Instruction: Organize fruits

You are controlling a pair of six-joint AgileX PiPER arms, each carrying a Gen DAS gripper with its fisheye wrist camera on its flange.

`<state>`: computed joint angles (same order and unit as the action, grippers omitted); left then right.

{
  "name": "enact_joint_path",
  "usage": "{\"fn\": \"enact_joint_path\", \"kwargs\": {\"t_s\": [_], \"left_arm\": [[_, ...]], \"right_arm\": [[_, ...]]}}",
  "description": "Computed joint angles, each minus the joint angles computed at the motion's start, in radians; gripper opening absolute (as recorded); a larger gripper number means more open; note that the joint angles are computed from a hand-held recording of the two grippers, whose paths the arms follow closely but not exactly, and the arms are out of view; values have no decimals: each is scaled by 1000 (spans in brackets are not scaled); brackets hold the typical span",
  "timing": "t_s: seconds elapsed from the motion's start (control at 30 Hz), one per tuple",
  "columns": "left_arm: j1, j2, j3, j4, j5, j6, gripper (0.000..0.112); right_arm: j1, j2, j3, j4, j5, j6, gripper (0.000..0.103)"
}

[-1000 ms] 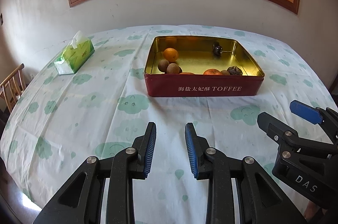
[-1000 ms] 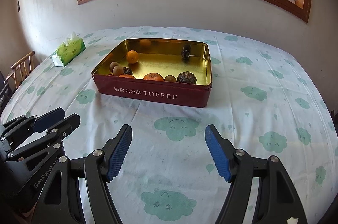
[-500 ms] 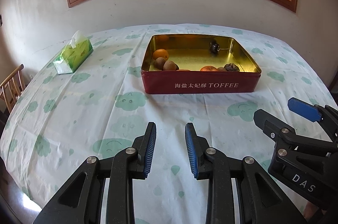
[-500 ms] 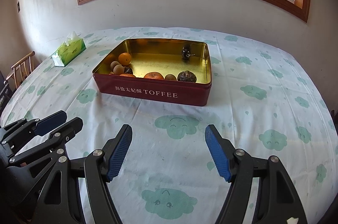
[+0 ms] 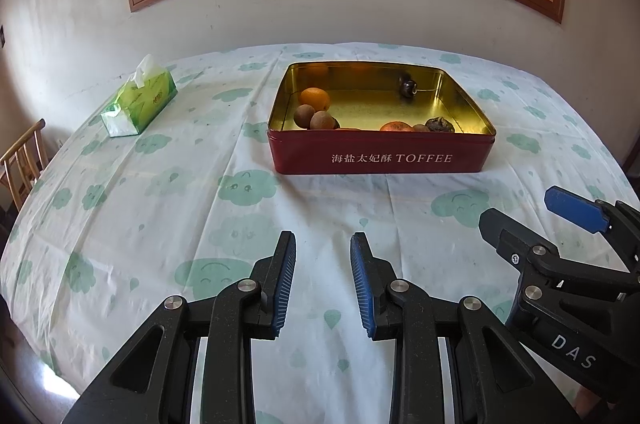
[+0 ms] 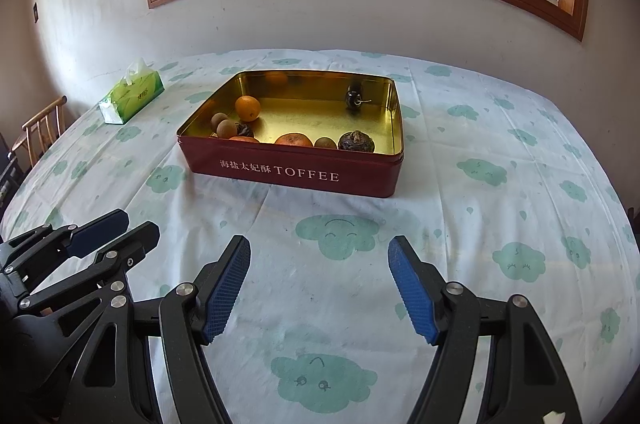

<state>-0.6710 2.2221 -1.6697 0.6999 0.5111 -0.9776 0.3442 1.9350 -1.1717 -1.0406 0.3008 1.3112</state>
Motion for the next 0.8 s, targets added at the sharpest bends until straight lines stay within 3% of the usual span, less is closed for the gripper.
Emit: {"fn": "enact_joint_path", "kwargs": {"t_s": [0.8], "left_arm": [[12,11,-20,-39,5,22,30]], "right_arm": [[-12,4,3,6,-6,-2,69]]}}
